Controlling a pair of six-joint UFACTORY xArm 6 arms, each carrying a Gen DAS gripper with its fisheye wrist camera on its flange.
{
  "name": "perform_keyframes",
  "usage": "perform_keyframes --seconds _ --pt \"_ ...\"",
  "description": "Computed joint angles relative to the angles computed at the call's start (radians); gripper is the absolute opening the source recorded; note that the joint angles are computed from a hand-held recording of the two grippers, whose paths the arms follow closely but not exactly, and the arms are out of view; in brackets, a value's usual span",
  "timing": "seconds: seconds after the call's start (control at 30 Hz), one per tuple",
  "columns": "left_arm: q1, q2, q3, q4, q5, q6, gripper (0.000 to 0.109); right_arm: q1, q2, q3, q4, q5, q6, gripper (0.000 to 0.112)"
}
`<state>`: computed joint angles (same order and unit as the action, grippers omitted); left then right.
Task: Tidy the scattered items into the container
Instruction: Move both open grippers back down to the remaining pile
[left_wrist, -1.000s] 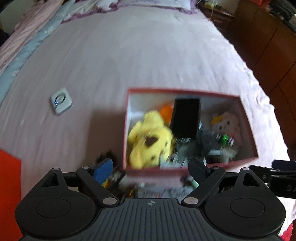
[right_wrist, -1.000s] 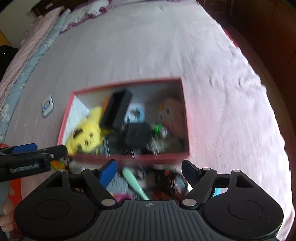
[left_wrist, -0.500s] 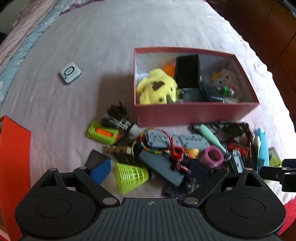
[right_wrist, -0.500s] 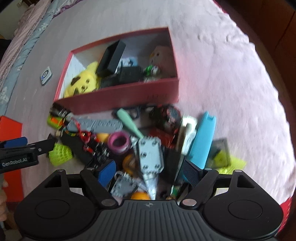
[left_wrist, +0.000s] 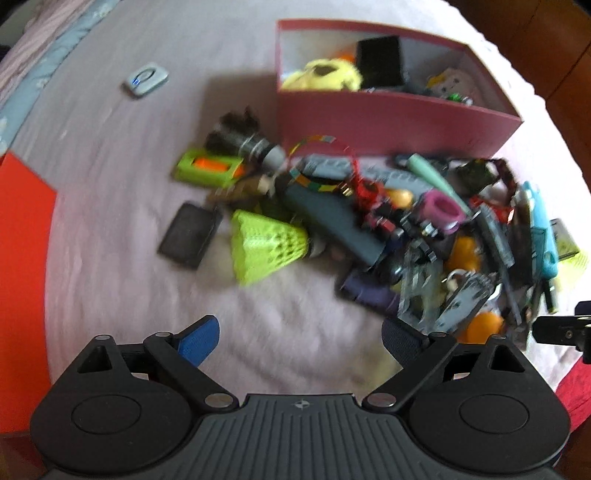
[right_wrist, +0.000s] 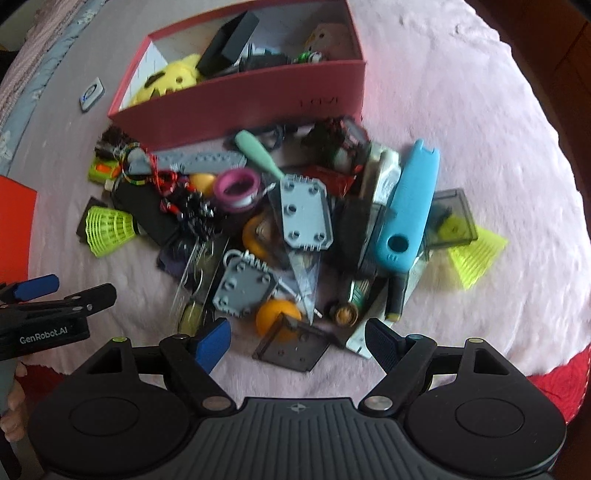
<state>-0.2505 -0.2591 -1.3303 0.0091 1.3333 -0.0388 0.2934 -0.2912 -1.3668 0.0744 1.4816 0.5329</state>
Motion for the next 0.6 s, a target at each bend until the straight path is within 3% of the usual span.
perform_keyframes --seconds 0.27,0.6 --pt "0.038 -0.030 0.052 0.014 0.006 0.000 0.095 0.053 -0.017 0.048 -0.026 -0.034 0.025 0.081" --pt "0.027 -0.064 0.107 -0.036 0.007 0.063 0.095 0.096 -0.070 0.124 -0.005 -0.026 0.108 0.081"
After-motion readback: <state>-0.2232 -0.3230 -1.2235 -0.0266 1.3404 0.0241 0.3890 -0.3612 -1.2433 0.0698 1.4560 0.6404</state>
